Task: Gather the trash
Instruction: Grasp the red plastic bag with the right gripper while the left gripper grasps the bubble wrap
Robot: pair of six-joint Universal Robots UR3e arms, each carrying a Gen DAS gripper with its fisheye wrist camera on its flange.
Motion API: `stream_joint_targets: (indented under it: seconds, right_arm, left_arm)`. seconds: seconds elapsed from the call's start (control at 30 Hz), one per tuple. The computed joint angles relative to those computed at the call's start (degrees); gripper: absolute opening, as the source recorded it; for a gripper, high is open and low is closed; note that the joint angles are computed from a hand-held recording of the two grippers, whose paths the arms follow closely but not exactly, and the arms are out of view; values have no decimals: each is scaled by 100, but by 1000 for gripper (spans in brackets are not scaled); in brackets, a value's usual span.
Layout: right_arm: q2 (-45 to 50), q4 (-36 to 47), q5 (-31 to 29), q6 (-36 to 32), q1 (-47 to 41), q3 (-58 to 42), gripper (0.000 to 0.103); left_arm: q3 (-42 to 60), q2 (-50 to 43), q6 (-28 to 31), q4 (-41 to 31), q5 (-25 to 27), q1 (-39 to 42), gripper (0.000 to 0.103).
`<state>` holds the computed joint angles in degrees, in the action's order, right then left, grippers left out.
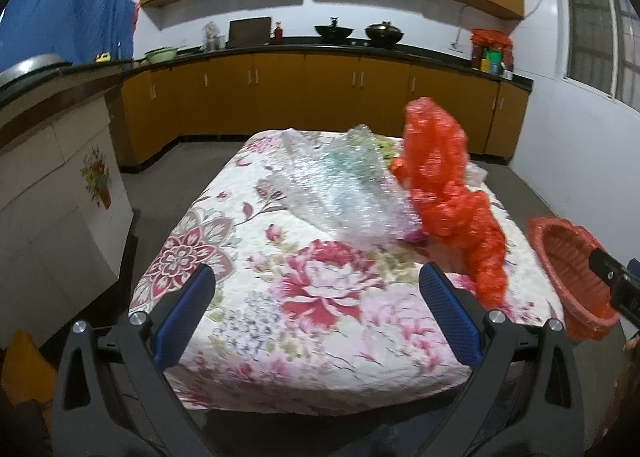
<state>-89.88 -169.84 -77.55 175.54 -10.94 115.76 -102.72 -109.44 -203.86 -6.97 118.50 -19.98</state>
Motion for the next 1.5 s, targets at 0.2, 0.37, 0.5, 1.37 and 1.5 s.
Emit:
stream_joint_targets:
  seconds: [0.2, 0.37, 0.5, 1.37, 1.5]
  right_arm:
    - [1199, 128, -77, 88, 623, -1336, 94]
    - [2332, 344, -103, 65, 1165, -2726, 94]
    - [3193, 788, -304, 88, 1462, -3906, 94]
    - [2747, 1056, 435, -188, 1025, -3576, 27]
    - [2622, 917, 353, -122, 817, -3274, 27]
  left_arm:
    - [-203, -17, 86, 273, -310, 499, 99]
    - [-152, -171, 204, 424, -368, 726, 99]
    - [-120, -255, 248, 481, -451, 919, 99]
    - [1867, -1504, 546, -153, -1338, 1117, 87]
    - [3390, -2354, 724, -1007, -1348, 945, 86]
